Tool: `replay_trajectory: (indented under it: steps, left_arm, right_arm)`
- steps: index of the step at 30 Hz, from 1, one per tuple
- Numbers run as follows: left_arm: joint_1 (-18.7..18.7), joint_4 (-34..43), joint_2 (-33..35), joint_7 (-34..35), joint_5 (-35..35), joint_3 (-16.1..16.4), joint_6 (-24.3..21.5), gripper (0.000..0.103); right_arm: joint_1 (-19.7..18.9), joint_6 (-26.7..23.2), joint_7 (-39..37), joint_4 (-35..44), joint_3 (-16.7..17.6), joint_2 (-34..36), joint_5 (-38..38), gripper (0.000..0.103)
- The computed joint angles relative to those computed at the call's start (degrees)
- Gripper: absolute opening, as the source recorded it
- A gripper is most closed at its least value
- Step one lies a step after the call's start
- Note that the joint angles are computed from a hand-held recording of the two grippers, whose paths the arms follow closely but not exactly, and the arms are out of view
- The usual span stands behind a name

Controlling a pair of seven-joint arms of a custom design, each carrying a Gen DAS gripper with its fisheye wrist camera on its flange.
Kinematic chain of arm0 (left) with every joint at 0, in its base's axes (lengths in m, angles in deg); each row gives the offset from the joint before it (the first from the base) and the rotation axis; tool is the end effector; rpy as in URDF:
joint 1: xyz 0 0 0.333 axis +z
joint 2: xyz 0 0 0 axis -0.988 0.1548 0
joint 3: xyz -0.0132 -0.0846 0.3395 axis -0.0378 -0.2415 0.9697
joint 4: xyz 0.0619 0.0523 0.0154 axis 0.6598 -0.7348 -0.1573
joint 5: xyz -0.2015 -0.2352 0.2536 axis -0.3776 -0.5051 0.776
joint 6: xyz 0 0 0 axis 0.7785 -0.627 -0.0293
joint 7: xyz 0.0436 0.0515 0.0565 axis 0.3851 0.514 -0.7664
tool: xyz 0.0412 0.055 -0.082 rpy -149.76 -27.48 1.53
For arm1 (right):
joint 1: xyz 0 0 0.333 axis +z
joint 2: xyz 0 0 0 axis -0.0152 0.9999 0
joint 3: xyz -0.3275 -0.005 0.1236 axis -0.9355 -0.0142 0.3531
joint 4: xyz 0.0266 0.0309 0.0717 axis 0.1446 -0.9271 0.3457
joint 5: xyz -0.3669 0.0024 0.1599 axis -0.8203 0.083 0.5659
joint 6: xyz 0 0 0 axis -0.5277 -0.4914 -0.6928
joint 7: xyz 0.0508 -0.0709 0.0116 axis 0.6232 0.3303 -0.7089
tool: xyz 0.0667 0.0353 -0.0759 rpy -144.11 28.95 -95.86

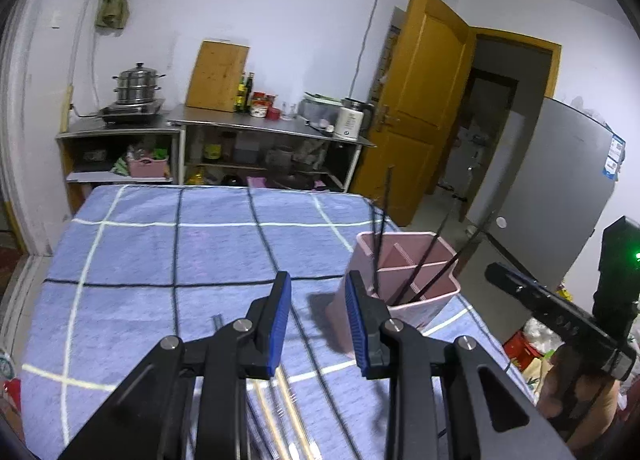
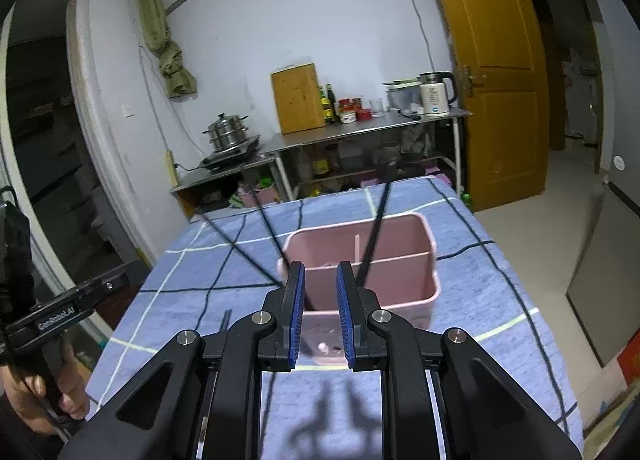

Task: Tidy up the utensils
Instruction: 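Lower the chopsticks into the holder compartments and open both tools, then withdraw both tools from the holder toward the remaining chopsticks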

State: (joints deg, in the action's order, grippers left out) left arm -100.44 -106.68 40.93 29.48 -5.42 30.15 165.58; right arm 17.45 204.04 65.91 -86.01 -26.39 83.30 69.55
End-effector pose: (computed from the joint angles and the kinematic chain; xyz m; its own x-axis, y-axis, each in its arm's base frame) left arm 0.6813 -0.3488 0.6058 -0.3366 -0.9059 0.2568 -0.5523 -0.0310 -0.8331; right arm 0.6645 0.1857 0.5864 0.0757 -0.9676 -0.2410 -0.5069 0.1708 -0.8449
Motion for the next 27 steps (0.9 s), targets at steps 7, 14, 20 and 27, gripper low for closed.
replay_trajectory:
  steps: [7,14,20,27]
  left_arm:
    - [0.7,-7.3,-3.4,-3.5,0.6,1.8,1.3,0.029]
    - [1.5,-10.9,-3.6,-6.0,1.2,2.0,-0.6,0.029]
    - [2.8,-12.9,-2.9,-6.2,0.0,0.8,-1.5,0.029]
    - [3.7,-9.7,0.7,-4.5,-2.0,-0.4,-4.8,0.029]
  right_arm:
    - [-2.8,-0.3,-6.8,-1.7,5.6,0.0,5.8,0.017]
    - [-3.1,-2.7,-11.7,-1.7,8.0,1.7,10.7,0.017]
    - [-3.2,-5.4,-15.5,-0.4,9.9,4.0,14.3,0.017]
    - [-3.2,-7.8,-19.3,1.9,11.4,6.7,17.9,0.017]
